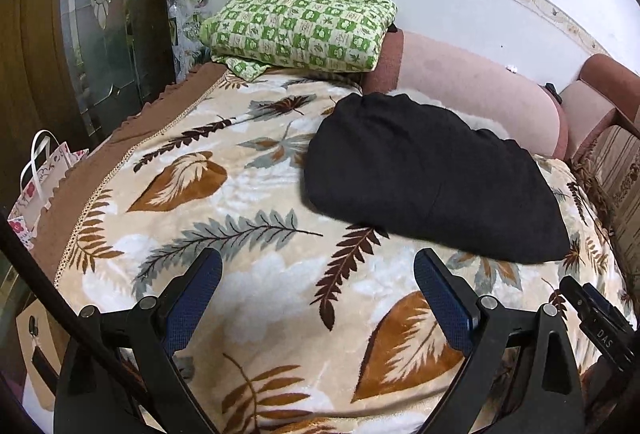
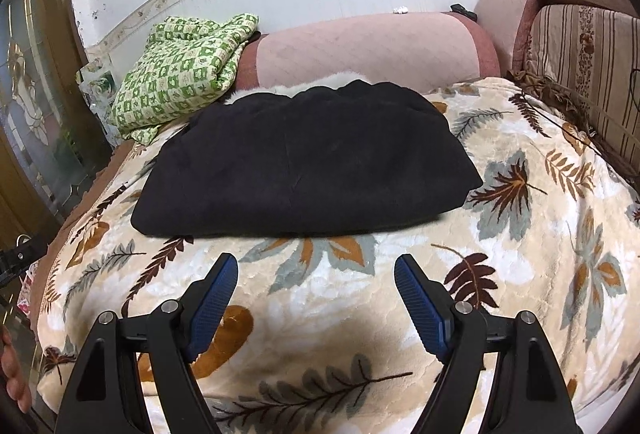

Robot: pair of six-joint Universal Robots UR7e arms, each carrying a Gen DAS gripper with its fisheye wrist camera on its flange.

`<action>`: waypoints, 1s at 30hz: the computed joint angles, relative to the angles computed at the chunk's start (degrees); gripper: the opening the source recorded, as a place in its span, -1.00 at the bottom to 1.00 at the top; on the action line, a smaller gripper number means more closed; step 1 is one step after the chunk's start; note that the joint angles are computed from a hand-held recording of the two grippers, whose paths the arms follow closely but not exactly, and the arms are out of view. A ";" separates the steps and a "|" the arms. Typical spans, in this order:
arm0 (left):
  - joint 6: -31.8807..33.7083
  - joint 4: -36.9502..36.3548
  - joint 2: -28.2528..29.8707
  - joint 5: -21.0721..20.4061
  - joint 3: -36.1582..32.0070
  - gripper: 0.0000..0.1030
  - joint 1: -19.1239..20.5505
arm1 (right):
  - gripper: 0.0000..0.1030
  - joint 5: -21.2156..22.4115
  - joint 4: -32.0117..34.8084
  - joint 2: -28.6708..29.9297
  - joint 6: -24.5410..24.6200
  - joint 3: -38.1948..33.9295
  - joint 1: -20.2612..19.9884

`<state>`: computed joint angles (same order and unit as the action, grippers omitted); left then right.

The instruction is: Fold large clothes

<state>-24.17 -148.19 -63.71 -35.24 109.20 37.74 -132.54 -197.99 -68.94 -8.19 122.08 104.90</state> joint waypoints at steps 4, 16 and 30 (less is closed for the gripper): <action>-0.30 0.95 0.90 -0.82 -0.89 0.87 0.94 | 0.64 0.45 0.71 0.02 0.65 -0.11 -0.87; 1.72 1.90 5.97 -4.23 -6.89 0.87 5.95 | 0.64 3.13 5.31 0.35 3.79 -1.28 -5.51; -0.91 2.91 20.60 -35.01 -34.55 0.87 24.62 | 0.79 21.21 14.25 -2.45 17.36 -6.69 -17.93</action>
